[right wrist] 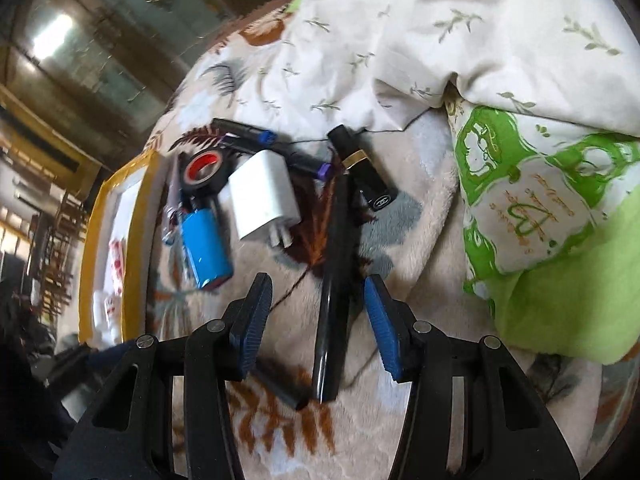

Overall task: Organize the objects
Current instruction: 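Grasp a black pen with the left tool while the right tool grasps another black pen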

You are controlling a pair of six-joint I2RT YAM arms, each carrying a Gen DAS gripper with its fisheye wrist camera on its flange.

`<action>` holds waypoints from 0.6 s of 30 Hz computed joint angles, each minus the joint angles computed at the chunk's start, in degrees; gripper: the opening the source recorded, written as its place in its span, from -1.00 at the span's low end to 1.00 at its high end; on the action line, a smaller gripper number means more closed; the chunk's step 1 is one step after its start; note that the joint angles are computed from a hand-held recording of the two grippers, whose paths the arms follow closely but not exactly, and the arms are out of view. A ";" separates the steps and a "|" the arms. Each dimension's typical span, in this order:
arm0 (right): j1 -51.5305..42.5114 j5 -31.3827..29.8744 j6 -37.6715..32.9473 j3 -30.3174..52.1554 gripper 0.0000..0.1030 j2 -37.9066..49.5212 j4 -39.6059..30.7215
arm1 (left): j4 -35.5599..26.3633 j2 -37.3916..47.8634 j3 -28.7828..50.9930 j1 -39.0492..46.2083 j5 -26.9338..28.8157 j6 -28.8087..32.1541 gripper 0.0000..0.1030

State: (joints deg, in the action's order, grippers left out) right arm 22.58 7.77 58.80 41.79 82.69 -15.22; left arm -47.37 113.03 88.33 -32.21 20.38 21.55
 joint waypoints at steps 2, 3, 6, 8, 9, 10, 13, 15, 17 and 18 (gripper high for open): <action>-1.07 -1.16 -0.63 1.17 -0.07 1.65 -0.28 | 2.42 0.37 -0.60 -2.10 -1.63 3.92 0.47; -1.41 -1.51 -1.00 1.82 -0.08 2.38 -0.77 | 4.04 0.53 -1.16 -3.10 -2.58 5.88 0.47; -2.68 -2.53 -1.64 2.84 -0.09 3.47 -1.59 | 6.75 1.77 -2.15 -4.36 -2.37 11.80 0.47; -3.99 -3.67 -1.79 2.95 -0.10 4.01 -1.93 | 7.98 2.92 -2.24 -4.74 -2.62 12.99 0.46; -4.63 -4.32 -1.89 2.82 -0.14 4.23 -1.67 | 8.20 3.92 -1.74 -4.65 -2.09 13.15 0.45; -5.13 -4.95 -2.20 2.96 -0.23 4.62 -1.74 | 8.35 4.76 -1.28 -4.50 -1.17 13.51 0.37; -6.32 -6.11 -2.59 3.36 -0.23 5.98 -1.98 | 8.98 6.29 -0.91 -4.78 -0.24 15.10 0.28; -6.81 -6.74 -2.84 3.51 -0.23 6.55 -1.68 | 8.51 7.61 -0.85 -5.47 -1.49 17.53 0.22; -7.01 -6.78 -3.11 4.17 -0.23 6.86 -2.32 | 10.77 6.32 -3.54 -5.23 -1.39 18.42 0.11; -7.08 -6.87 -3.01 4.26 -0.23 6.89 -2.46 | 8.82 6.57 -2.52 -4.57 -0.39 18.38 0.02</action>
